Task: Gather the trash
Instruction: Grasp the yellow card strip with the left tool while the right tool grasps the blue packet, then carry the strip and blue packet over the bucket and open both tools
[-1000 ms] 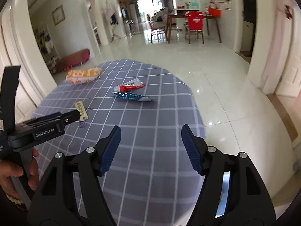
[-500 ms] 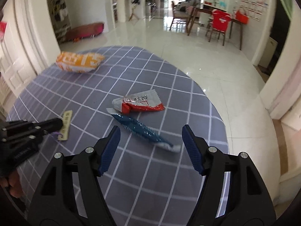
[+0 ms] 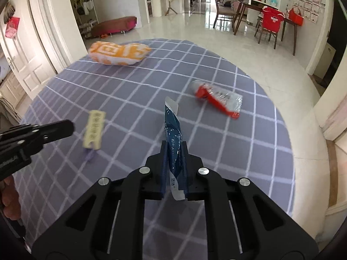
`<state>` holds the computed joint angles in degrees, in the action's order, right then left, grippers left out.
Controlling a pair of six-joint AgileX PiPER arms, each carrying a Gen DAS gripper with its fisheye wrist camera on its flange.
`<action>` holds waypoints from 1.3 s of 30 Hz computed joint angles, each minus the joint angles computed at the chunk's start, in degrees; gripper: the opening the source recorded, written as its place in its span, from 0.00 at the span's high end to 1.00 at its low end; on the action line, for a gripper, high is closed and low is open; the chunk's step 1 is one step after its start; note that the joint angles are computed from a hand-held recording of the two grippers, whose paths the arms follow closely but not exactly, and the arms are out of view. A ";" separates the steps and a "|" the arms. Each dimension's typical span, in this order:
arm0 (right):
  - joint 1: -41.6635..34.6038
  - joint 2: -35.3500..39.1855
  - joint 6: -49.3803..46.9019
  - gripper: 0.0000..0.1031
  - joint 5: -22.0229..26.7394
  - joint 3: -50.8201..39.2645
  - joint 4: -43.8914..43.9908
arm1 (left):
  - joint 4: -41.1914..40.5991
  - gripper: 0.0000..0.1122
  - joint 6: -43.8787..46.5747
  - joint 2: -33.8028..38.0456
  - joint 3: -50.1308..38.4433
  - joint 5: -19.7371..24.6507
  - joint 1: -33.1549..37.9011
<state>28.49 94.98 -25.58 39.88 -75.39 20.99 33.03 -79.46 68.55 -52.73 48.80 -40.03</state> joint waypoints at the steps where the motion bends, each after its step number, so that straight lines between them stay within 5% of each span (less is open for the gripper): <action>1: 0.10 -1.07 -0.18 0.89 -0.50 1.24 0.98 | 0.15 1.00 -0.46 -0.18 0.10 0.56 -0.38; 3: 0.49 -3.52 1.06 0.89 -2.06 3.95 1.98 | -0.66 0.95 -0.59 0.32 -0.17 0.88 -0.15; 5: 0.13 -5.40 1.20 0.89 -2.73 5.71 3.77 | -0.01 0.49 -1.51 1.40 -1.08 2.54 -0.39; 6: -0.11 -5.94 1.36 0.89 -2.73 6.10 4.34 | 2.26 0.45 -3.79 2.05 -1.21 3.33 -1.44; 10: -1.87 -7.28 -0.01 0.89 -2.62 7.38 8.23 | 0.45 0.46 -0.49 6.59 -3.75 2.59 -0.17; 15: -3.90 -6.56 -2.84 0.89 -1.56 7.19 12.12 | 1.63 0.79 1.36 13.38 -9.72 8.79 -0.72; 18: -3.86 -5.96 -3.78 0.89 -1.61 7.15 13.43 | 2.18 0.83 2.12 14.94 -11.59 11.54 -1.62; 22: -2.96 -6.62 -4.00 0.89 -2.21 7.96 14.70 | 4.15 0.99 0.82 11.34 -8.09 8.27 -3.27; 24: -2.25 -7.53 -4.09 0.89 -2.40 8.64 15.17 | 2.07 1.00 0.55 7.24 -5.31 4.29 -2.45; 27: -1.29 -9.38 -4.34 0.89 -2.50 9.88 16.27 | 2.88 1.00 -1.81 2.66 -2.99 4.32 -5.35; 39: 0.23 -19.38 -3.08 0.89 -1.08 15.49 18.52 | 9.69 1.00 -13.47 -0.16 -6.43 17.67 -23.37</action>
<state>28.72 75.60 -28.66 38.81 -59.90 39.51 42.72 -92.93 68.39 -59.16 66.47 -63.40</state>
